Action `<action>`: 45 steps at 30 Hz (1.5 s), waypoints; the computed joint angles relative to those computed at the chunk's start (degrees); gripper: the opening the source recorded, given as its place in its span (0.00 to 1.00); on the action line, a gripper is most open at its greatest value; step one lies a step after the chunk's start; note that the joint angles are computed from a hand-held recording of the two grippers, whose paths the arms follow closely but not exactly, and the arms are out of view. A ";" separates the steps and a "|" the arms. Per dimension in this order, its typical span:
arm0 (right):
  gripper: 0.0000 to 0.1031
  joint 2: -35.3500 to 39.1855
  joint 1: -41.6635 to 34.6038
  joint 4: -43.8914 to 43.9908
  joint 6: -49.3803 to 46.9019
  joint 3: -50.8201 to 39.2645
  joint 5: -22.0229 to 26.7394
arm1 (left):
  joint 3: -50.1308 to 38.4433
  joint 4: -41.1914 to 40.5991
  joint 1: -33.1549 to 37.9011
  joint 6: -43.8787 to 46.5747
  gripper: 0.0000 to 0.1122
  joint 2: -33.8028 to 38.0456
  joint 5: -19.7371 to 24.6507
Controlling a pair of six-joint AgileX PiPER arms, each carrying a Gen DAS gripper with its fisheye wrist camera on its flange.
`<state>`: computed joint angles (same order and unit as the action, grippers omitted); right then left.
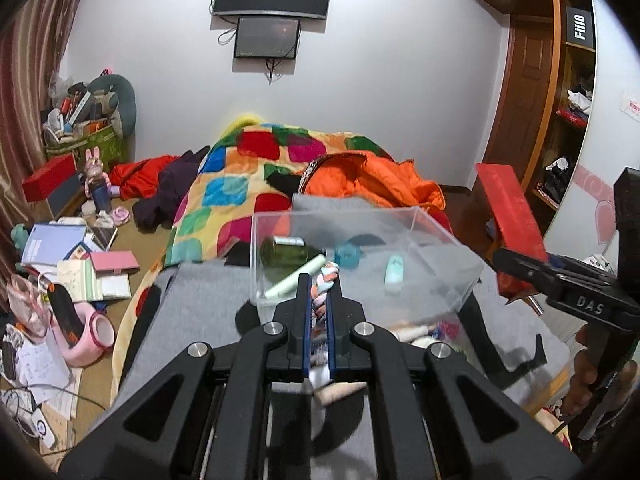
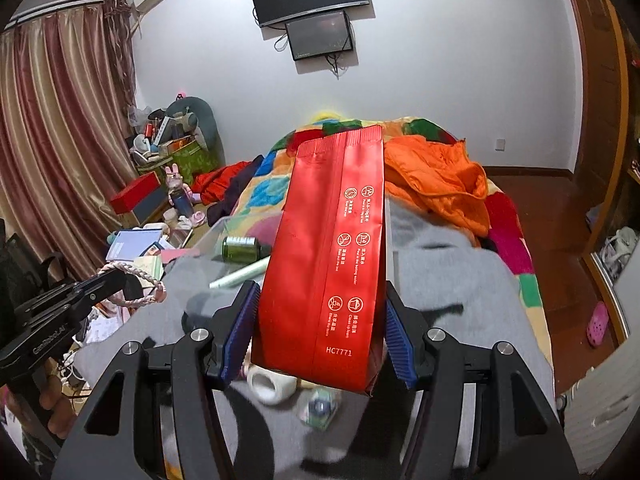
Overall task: Organize objects
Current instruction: 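Carry the rope bracelet and red pouch into the clear box and release both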
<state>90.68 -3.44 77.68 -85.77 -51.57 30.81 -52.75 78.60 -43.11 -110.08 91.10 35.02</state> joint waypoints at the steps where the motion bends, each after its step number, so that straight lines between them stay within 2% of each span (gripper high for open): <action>1: 0.54 0.63 0.39 -0.18 0.51 -0.91 -0.18 | -0.74 -0.12 0.25 0.63 0.04 0.33 -0.05; 12: 0.54 7.61 6.20 -4.47 7.17 -10.10 -4.94 | -8.89 -2.60 6.65 7.06 0.04 5.35 -6.22; 27: 0.54 19.03 11.95 -18.76 21.00 -20.45 -7.60 | -17.99 -16.81 14.49 21.50 0.04 16.22 -15.01; 33: 0.54 21.16 13.43 -23.19 24.35 -22.08 -7.78 | -20.33 -25.99 15.70 30.29 0.04 19.41 -16.05; 41: 0.55 22.43 14.53 -28.81 28.86 -23.19 -7.24 | -21.26 -31.42 15.78 35.52 0.05 20.79 -15.58; 44: 0.55 22.80 14.20 -30.06 30.27 -23.71 -6.16 | -20.60 -32.69 15.98 36.23 0.13 20.22 -16.15; 45: 0.58 22.76 13.97 -30.57 30.95 -23.90 -5.61 | -20.22 -32.70 16.00 36.05 0.18 19.87 -16.24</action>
<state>113.44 10.54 47.10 -54.82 -75.47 25.21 -72.97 45.90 -27.11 -74.03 110.97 18.78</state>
